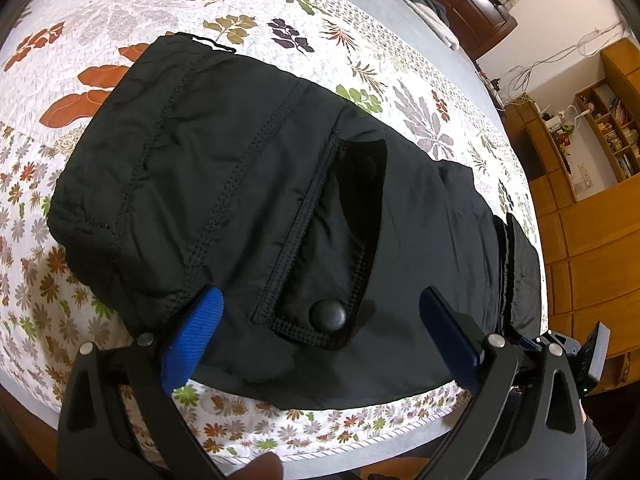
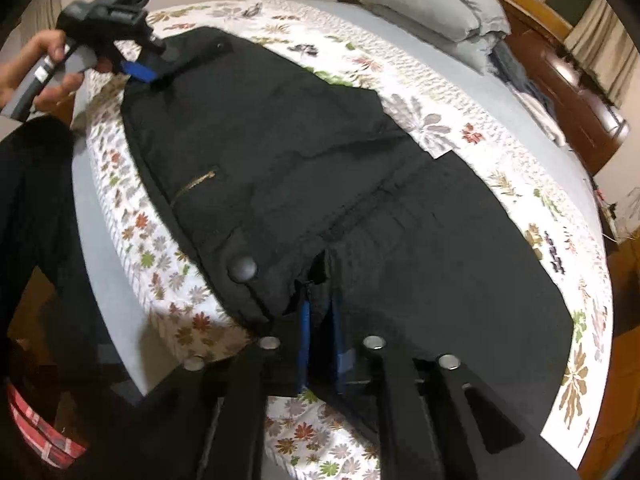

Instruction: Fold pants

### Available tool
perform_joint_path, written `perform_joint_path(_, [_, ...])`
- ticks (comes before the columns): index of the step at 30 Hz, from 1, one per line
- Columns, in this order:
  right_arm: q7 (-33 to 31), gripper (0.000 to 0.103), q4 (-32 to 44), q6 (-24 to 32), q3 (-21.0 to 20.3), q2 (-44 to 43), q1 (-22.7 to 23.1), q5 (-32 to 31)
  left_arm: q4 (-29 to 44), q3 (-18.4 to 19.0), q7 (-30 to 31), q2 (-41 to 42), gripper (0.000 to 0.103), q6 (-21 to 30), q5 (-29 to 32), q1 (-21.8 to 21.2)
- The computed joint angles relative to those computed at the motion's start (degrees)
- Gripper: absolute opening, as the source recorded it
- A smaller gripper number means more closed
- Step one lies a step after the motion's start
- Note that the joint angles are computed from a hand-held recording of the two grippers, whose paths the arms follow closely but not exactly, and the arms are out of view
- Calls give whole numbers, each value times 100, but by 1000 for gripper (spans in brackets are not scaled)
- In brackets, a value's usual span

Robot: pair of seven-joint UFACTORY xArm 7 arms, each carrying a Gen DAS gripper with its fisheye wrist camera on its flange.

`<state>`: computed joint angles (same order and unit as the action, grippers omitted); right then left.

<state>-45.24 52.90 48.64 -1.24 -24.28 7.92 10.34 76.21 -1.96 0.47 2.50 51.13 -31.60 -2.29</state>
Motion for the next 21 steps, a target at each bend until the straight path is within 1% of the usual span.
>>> perform_joint_path(1, [-14,22,91,128,-50,-21,22,88,6,-1,-2,7,98,5,-6,1])
perform_joint_path(2, [-67,39,212,309,-144,-15,67,264,21,-5,-4,22,98,7,-17,-1])
perform_joint_path(3, [-115,48,342,458,-262,-34,113,528,20,-6,-4,23,98,4,-31,2])
perform_joint_path(4, [-161,57,476,485,-385,-62,141,821,11,-5,-11,17,98,-1,-51,6])
perform_joint_path(5, [-126,57,635,552,-434,8,113,948,-1,-3,-31,6,98,-14,-75,9])
perform_joint_path(7, [156,57,1038,795,-493,335,-20,1124,-73,-2,-69,-46,98,-79,-122,9])
perform_joint_path(9, [583,56,1311,793,-344,745,-275,816,-161,-6,-74,-83,98,-197,-169,-6])
perform_joint_path(10, [630,53,1365,798,-282,898,-350,649,-194,-6,-60,-97,98,-234,-190,-12])
perform_joint_path(13, [579,54,1482,1166,-158,1156,-426,423,-290,-4,23,-148,98,-332,-268,-31])
perform_joint_path(15, [534,54,1528,1249,-32,1235,-439,176,-345,6,98,-184,98,-370,-340,-37])
perform_joint_path(16, [506,52,1679,1378,0,1306,-438,108,-354,11,96,-201,98,-370,-344,-42])
perform_joint_path(18, [480,52,2182,1603,41,1466,-412,179,-391,37,-96,-306,98,-268,-263,-36])
perform_joint_path(19, [431,53,2479,1752,64,1575,-381,258,-419,43,-235,-381,98,-228,-177,-41])
perform_joint_path(21, [307,65,3531,2387,136,2120,-299,512,-574,30,-558,-646,98,-283,219,-74])
